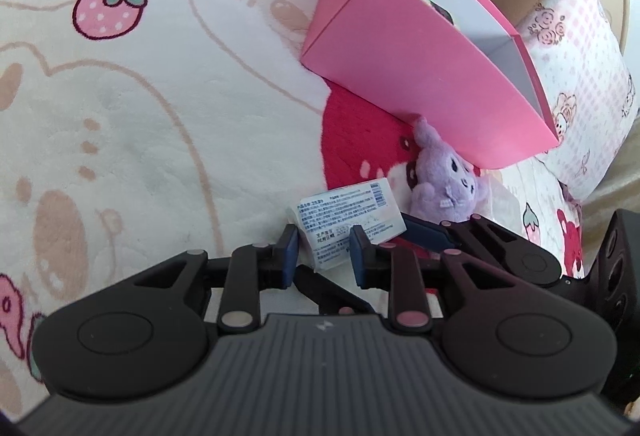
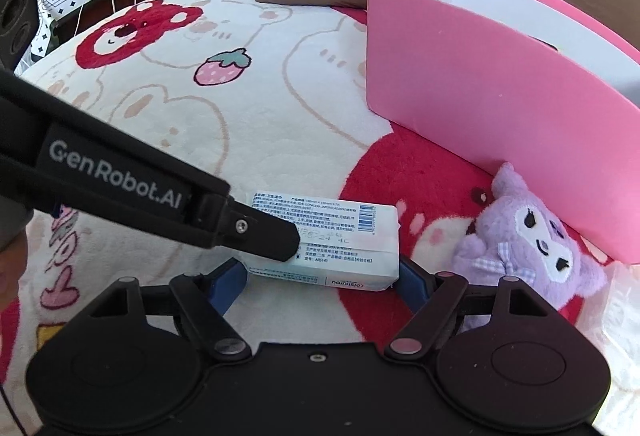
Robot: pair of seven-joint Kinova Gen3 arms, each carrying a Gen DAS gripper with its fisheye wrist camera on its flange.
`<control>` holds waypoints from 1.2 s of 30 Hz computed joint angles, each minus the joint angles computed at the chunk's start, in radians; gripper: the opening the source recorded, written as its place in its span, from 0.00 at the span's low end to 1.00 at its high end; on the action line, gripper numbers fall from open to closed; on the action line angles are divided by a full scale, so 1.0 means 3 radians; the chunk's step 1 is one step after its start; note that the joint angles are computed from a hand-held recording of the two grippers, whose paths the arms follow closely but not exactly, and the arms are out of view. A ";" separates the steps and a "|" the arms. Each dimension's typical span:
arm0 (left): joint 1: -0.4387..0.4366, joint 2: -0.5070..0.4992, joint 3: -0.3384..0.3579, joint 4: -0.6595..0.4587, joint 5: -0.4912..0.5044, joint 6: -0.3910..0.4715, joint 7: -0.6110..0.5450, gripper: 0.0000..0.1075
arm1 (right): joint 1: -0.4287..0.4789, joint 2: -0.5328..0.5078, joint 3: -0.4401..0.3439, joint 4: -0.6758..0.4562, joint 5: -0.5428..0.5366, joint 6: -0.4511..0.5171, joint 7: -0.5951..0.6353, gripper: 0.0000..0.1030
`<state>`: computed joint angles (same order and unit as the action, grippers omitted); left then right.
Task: Organize objects
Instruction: 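Lift the soap box with the left tool toward the pink box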
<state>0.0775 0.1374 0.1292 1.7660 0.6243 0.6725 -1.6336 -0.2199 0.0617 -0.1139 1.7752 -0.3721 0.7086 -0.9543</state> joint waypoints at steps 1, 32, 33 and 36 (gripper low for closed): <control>0.0023 -0.0018 0.0000 -0.0014 -0.0061 0.0012 0.0031 0.24 | 0.0003 -0.0022 0.0002 0.0007 -0.0003 0.0007 0.0000 0.80; 0.0410 -0.0352 0.0029 -0.0475 -0.0451 0.0620 0.0821 0.34 | 0.0154 -0.0651 0.0339 -0.0194 -0.0046 0.0797 -0.0092 0.80; 0.0421 -0.0358 0.0034 -0.0492 -0.0460 0.0628 0.0820 0.34 | 0.0161 -0.0666 0.0356 -0.0207 -0.0049 0.0816 -0.0096 0.80; 0.0464 -0.0357 0.0055 -0.0596 -0.0549 0.0696 0.0899 0.34 | 0.0189 -0.0677 0.0404 -0.0291 -0.0083 0.0932 -0.0136 0.80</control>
